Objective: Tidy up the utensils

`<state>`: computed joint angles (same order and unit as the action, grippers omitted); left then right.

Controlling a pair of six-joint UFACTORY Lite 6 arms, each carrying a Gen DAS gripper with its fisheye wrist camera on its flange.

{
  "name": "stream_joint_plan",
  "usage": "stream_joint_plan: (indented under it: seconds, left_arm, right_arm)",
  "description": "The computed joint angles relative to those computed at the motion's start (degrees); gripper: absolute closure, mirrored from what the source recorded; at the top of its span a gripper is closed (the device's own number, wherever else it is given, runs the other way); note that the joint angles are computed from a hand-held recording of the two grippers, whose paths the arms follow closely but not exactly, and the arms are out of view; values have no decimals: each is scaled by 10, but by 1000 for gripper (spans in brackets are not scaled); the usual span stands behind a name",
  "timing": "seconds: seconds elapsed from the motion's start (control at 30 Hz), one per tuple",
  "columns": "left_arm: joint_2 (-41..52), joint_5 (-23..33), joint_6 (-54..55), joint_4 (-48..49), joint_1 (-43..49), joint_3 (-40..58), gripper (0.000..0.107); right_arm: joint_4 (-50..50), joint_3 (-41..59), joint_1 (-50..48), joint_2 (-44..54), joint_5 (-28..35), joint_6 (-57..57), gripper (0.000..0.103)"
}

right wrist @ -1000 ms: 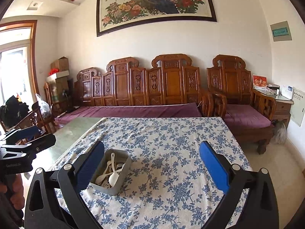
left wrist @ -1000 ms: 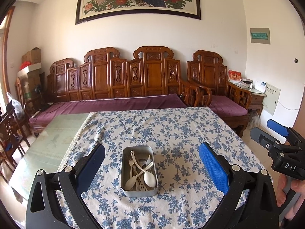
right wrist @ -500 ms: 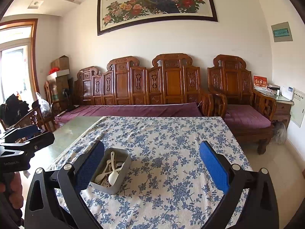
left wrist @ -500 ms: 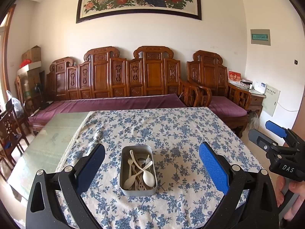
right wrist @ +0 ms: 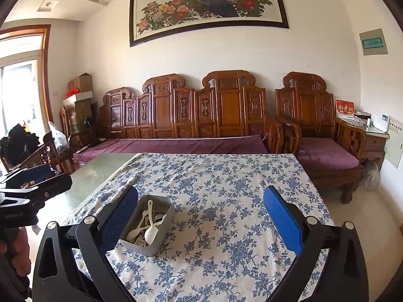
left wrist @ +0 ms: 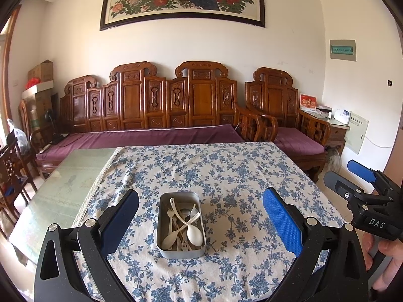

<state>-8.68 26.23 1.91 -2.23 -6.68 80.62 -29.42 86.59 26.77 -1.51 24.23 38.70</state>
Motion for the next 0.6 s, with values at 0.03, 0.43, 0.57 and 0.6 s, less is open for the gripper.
stream_joint_plan:
  seconds: [0.03, 0.43, 0.57, 0.6]
  left_arm:
    - [0, 0, -2, 2, -1, 0, 12]
    - [-3, 0, -4, 3, -2, -3, 12]
    - [-3, 1, -6, 4, -3, -3, 12]
    - [-2, 2, -7, 5, -4, -1, 12]
  right_arm:
    - [2, 0, 0, 0, -1, -1, 3]
    - [5, 11, 0, 6, 3, -3, 3]
    - [2, 8, -1, 5, 2, -1, 3]
    - [1, 9, -1, 6, 2, 0, 3]
